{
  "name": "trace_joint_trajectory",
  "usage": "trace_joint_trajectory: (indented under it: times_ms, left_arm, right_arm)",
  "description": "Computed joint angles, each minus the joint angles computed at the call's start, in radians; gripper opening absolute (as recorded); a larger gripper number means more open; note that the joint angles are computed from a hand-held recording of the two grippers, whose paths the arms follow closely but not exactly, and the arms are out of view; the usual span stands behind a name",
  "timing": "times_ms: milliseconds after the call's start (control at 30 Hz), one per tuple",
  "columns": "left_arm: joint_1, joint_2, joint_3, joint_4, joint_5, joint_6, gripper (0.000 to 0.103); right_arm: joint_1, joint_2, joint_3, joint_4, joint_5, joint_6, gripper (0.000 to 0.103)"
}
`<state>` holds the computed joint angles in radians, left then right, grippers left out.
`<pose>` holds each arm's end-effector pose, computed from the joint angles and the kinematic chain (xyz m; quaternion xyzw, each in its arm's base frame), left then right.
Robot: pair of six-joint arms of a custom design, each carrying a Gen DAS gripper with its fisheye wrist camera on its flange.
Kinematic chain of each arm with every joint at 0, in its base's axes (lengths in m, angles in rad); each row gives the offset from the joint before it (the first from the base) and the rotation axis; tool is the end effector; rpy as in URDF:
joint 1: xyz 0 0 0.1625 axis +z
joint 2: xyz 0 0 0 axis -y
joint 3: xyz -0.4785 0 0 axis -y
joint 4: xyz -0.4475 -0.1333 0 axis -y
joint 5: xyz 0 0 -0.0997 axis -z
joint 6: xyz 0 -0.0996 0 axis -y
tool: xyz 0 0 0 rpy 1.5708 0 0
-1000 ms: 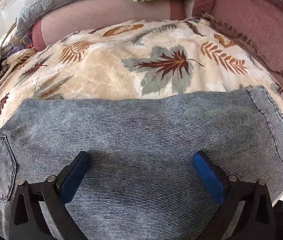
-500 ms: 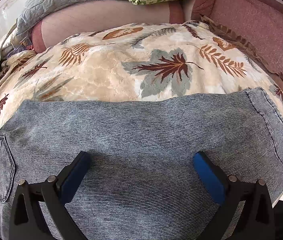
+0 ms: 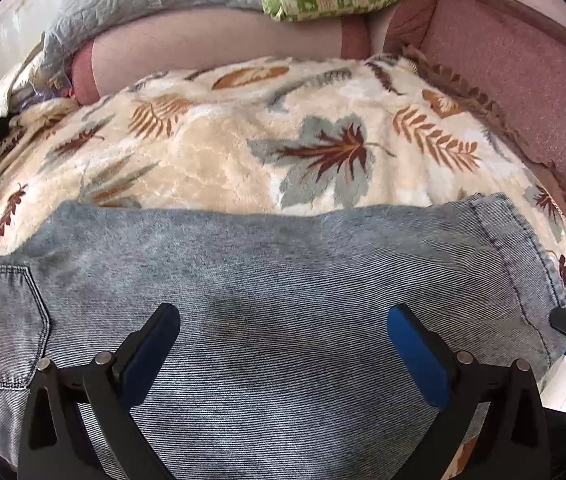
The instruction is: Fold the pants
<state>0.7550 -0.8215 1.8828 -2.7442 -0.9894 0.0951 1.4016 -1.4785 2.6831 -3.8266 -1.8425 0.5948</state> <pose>-0.3464 -0.5841 0.0506 0.4063 0.8661 -0.1511 0.2489 0.0483 -0.3503 0.2600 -0.3825 -0.7699 0.5106 0.0095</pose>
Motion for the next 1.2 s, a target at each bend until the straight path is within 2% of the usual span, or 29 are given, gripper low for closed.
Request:
trace_joint_trajectory:
  times_ms: [67,100,167,267,333,367,467,533,633,733,867,1000,1033,1100,1133,1167,1200]
  left_arm:
    - [-0.017,0.034,0.002,0.029,0.099,0.049,0.103]
    - [-0.012,0.050,-0.002,0.036,0.111,0.074,0.103]
    - [-0.008,0.046,0.001,0.008,0.096,0.082,0.103]
    - [-0.011,0.015,0.003,0.013,0.067,0.082,0.103]
    - [-0.012,0.009,0.014,-0.029,0.092,0.102,0.103]
    - [-0.004,0.026,0.001,0.010,0.112,0.108,0.103]
    - [0.040,0.007,-0.054,0.155,0.006,0.048,0.102]
    - [0.063,-0.047,-0.052,0.124,-0.053,-0.001,0.102]
    - [0.104,-0.123,-0.061,0.110,-0.095,-0.064,0.102]
    - [0.143,-0.197,-0.054,0.052,-0.067,-0.069,0.102]
    - [0.187,-0.264,-0.039,-0.008,0.007,-0.046,0.102]
    - [0.221,-0.281,-0.044,0.012,0.045,-0.064,0.102]
    - [0.224,-0.281,-0.049,0.030,0.045,-0.069,0.102]
    - [0.223,-0.287,-0.048,0.057,0.025,-0.065,0.102]
    - [0.216,-0.289,-0.044,0.057,0.013,-0.060,0.102]
    - [0.208,-0.292,-0.043,0.069,-0.002,-0.063,0.102]
    - [0.200,-0.294,-0.044,0.081,-0.030,-0.072,0.102]
  right_arm:
    - [0.016,0.005,-0.011,0.012,-0.029,-0.004,0.022]
    - [0.024,0.004,-0.017,0.020,-0.041,-0.010,0.022]
    - [0.056,0.001,-0.035,0.049,-0.088,-0.026,0.022]
    - [0.141,-0.007,-0.071,0.111,-0.205,-0.058,0.020]
    - [0.191,-0.015,-0.105,0.169,-0.265,-0.071,0.018]
    - [0.221,-0.012,-0.127,0.193,-0.301,-0.079,0.018]
    - [0.325,0.025,-0.215,0.267,-0.410,-0.121,0.017]
    - [0.395,0.072,-0.284,0.313,-0.473,-0.160,0.017]
    - [0.490,0.176,-0.403,0.351,-0.545,-0.252,0.017]
    - [0.563,0.311,-0.526,0.381,-0.566,-0.367,0.017]
    - [0.595,0.492,-0.654,0.466,-0.505,-0.451,0.017]
    - [0.538,0.607,-0.684,0.547,-0.369,-0.437,0.017]
    - [0.519,0.624,-0.681,0.557,-0.344,-0.420,0.020]
    - [0.499,0.626,-0.642,0.458,-0.281,-0.439,0.025]
    - [0.490,0.607,-0.618,0.433,-0.231,-0.442,0.036]
    - [0.482,0.583,-0.592,0.418,-0.178,-0.434,0.057]
    - [0.475,0.557,-0.560,0.385,-0.135,-0.428,0.065]
